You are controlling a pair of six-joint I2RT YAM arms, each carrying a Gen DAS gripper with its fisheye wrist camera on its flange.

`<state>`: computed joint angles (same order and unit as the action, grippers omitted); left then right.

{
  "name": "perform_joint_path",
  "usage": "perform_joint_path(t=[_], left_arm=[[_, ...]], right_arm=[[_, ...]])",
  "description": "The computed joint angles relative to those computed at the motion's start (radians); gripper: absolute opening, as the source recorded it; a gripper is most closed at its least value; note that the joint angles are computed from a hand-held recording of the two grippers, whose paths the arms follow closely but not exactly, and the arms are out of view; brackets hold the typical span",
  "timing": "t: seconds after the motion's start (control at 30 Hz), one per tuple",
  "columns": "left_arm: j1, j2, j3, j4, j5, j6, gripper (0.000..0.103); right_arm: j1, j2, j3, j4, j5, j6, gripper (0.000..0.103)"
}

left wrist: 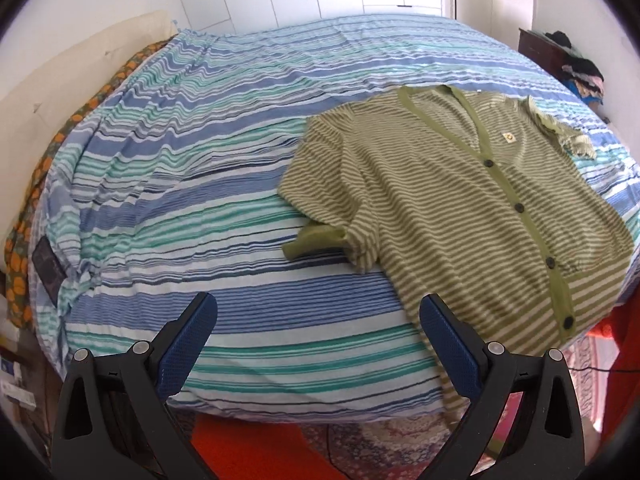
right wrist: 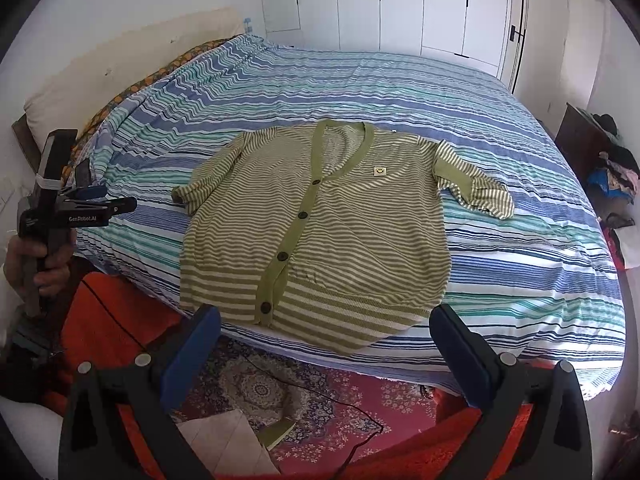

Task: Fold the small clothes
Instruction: 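Grasp the green sleeve cuff with the left gripper and lift it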

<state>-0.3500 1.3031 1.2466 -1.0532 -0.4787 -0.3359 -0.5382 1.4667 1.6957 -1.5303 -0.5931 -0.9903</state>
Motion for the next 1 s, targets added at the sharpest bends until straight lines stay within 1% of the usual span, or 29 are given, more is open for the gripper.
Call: perform_joint_path(t=[0.03,0.1,0.13,0.2,0.23,0.27,0.33,0.37,0.4,0.43,0.47,0.5,0.6,0.67,0.73,0.87,0.93,0.97,1.0], left_arm=[[0.043,0.022,-0.039,0.065,0.009,0.08,0.097],[0.098,0.087,-0.083,0.166,0.018,0.224,0.078],[0.121,0.126,-0.087,0.207,0.023,0.279,0.076],[0.151,0.191,-0.086,0.277,0.026,0.346,0.075],[0.161,0.217,-0.082,0.316,0.016,0.368,0.075],[0.171,0.239,-0.067,0.332,0.007,0.388,0.075],[0.188,0.281,-0.038,0.36,0.035,0.41,0.075],[0.2,0.304,-0.011,0.346,0.074,0.417,0.059],[0.217,0.326,0.029,0.302,0.133,0.415,0.014],[0.244,0.356,0.073,0.258,0.23,0.388,0.005],[0.271,0.351,0.091,0.231,0.316,0.359,0.001],[0.29,0.322,0.085,0.229,0.367,0.337,0.001],[0.34,0.197,0.057,0.196,0.478,0.303,0.001],[0.378,0.113,0.05,0.162,0.528,0.289,0.001],[0.43,0.077,0.063,0.123,0.593,0.281,0.001],[0.496,0.075,0.095,0.01,0.642,0.287,0.001],[0.547,0.121,0.138,-0.049,0.711,0.288,0.002],[0.565,0.158,0.167,-0.078,0.718,0.284,0.003],[0.576,0.194,0.196,-0.116,0.693,0.27,0.004]], right_arm=[[-0.001,-0.003,-0.004,0.004,-0.001,-0.001,0.103],[0.001,-0.01,-0.011,0.012,0.006,0.001,0.103],[0.003,-0.02,-0.021,0.024,0.013,0.003,0.103],[0.007,-0.03,-0.035,0.039,0.023,0.005,0.103],[0.012,-0.03,-0.035,0.039,0.026,0.011,0.103],[0.017,-0.034,-0.041,0.043,0.034,0.015,0.103],[0.033,-0.041,-0.052,0.051,0.051,0.025,0.103],[0.042,-0.043,-0.057,0.055,0.06,0.029,0.103],[0.048,-0.043,-0.061,0.059,0.064,0.034,0.103],[0.054,-0.049,-0.068,0.068,0.073,0.04,0.103],[0.056,-0.05,-0.069,0.071,0.071,0.047,0.103],[0.057,-0.051,-0.071,0.079,0.075,0.052,0.103],[0.056,-0.035,-0.076,0.08,0.067,0.069,0.103],[0.062,-0.023,-0.081,0.082,0.068,0.08,0.103],[0.076,-0.015,-0.087,0.084,0.065,0.087,0.103],[0.106,-0.02,-0.108,0.102,0.064,0.088,0.103],[0.112,-0.025,-0.115,0.11,0.063,0.086,0.103],[0.112,-0.028,-0.118,0.113,0.062,0.086,0.103],[0.111,-0.03,-0.12,0.116,0.061,0.087,0.103]])
